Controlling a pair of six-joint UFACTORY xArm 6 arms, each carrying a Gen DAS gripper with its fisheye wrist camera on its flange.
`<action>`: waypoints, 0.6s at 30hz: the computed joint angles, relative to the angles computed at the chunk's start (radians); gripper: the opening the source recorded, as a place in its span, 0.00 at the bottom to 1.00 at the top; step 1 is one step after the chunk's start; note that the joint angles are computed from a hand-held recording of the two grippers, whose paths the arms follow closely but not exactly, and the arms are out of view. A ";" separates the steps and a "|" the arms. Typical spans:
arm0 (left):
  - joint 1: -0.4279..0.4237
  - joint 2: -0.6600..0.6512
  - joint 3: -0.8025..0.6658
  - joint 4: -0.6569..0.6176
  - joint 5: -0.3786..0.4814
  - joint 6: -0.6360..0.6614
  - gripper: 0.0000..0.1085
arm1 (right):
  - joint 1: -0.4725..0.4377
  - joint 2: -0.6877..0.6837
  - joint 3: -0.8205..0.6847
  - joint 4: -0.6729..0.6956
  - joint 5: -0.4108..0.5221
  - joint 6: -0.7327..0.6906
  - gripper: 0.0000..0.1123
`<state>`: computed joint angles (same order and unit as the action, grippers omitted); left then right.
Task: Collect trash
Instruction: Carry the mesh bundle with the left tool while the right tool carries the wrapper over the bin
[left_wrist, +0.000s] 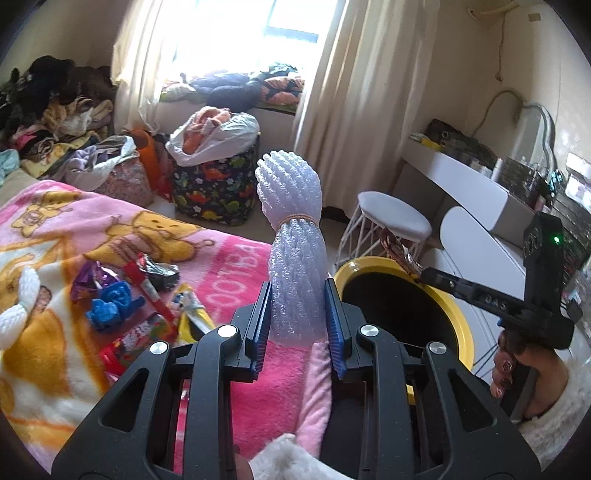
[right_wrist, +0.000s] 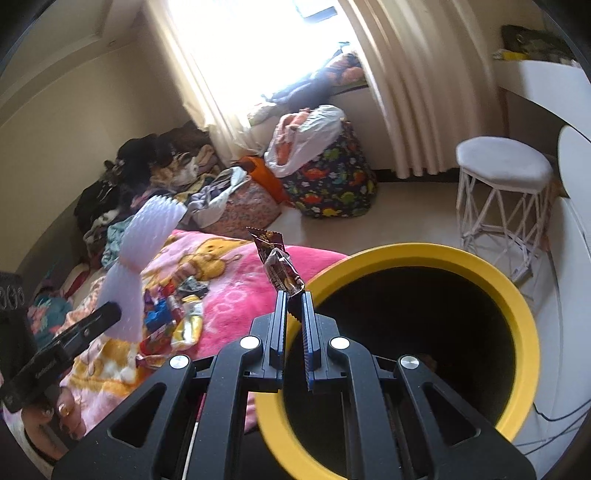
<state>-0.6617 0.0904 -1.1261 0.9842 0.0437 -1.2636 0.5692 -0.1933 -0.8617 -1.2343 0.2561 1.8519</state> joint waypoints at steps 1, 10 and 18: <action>-0.007 0.007 -0.003 -0.018 0.001 0.022 0.20 | -0.005 -0.006 0.009 0.008 0.003 0.001 0.07; -0.068 0.062 -0.031 -0.212 0.007 0.221 0.20 | -0.057 -0.061 0.101 0.076 0.010 0.020 0.07; -0.145 0.141 -0.068 -0.587 0.015 0.580 0.20 | -0.090 -0.082 0.156 0.196 0.018 -0.059 0.07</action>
